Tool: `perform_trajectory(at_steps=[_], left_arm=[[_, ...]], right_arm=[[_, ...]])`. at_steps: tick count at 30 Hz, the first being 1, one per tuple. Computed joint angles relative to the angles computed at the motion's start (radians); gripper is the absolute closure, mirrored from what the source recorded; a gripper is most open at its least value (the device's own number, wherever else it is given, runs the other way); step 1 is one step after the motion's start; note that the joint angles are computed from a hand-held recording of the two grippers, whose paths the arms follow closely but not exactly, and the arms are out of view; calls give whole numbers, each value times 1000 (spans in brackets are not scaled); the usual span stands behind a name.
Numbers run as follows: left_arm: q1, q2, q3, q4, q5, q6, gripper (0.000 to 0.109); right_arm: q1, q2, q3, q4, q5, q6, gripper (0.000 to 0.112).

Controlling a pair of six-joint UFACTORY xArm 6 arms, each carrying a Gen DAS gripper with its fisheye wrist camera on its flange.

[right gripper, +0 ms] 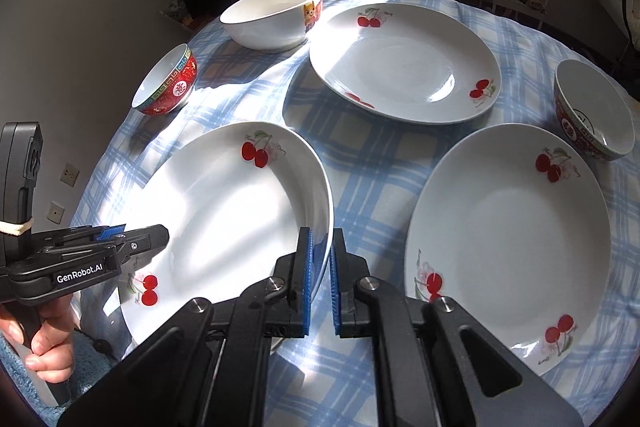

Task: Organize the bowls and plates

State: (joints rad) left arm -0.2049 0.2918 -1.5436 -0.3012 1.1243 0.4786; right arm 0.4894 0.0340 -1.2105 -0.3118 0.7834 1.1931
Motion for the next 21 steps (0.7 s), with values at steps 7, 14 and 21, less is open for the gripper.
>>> perform_trajectory(at_steps=[7, 14, 21], left_arm=[[-17, -4, 23, 50, 6, 6, 82], [-46, -3, 41, 75, -5, 5, 82], [-61, -24, 73, 81, -3, 10, 82]], right_arm=[[21, 1, 22, 50, 42, 8, 101], [16, 14, 34, 109, 69, 5, 100], [25, 12, 20, 132, 112, 11, 100]])
